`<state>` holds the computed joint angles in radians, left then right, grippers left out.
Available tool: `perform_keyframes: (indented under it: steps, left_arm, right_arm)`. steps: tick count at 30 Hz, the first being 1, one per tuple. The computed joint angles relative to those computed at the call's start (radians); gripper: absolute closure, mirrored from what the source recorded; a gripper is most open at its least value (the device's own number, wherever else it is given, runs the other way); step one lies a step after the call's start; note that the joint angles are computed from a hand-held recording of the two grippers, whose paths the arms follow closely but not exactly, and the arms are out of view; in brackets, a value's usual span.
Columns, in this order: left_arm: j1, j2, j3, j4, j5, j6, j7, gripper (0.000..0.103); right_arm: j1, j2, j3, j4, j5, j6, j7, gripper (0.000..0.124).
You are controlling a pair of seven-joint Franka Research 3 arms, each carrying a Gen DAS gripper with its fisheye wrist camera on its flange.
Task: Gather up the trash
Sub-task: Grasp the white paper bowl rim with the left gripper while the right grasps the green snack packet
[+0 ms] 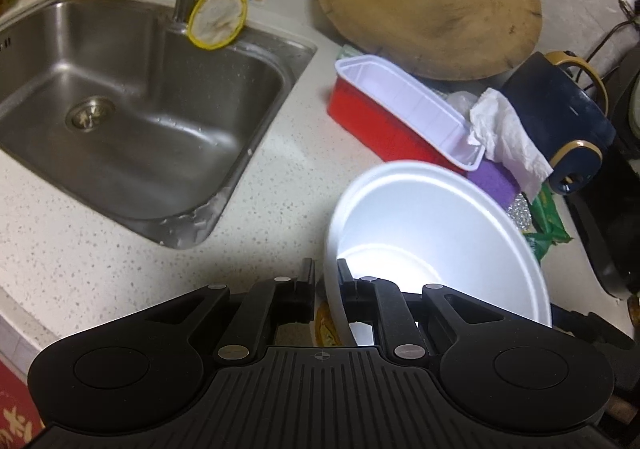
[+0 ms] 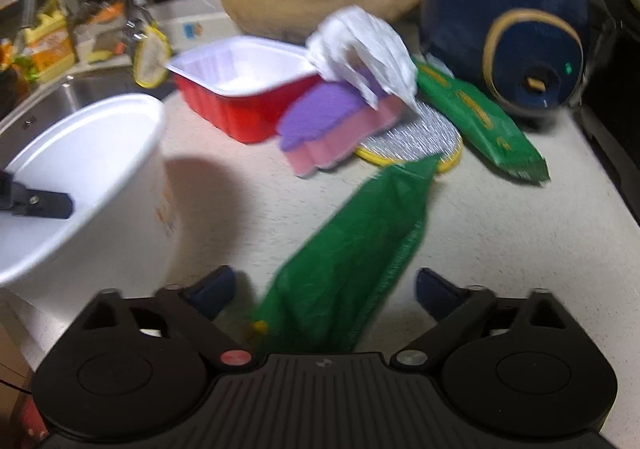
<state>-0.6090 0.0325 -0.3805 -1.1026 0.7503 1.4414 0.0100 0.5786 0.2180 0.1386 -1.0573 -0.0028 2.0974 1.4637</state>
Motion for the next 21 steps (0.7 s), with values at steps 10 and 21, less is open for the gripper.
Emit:
perform_keyframes:
  steps: [10,21]
  left_arm:
    - [0.001,-0.057,-0.021,-0.07,0.023,0.021,0.001,0.091]
    - [0.063,-0.173,-0.086,-0.198,0.024,0.091,-0.029,0.091]
  right_arm:
    - [-0.009,-0.041,-0.002,-0.044,0.015,0.034,0.145,0.102]
    - [-0.052,-0.176,0.028,-0.188,0.105,0.093,0.181,0.105]
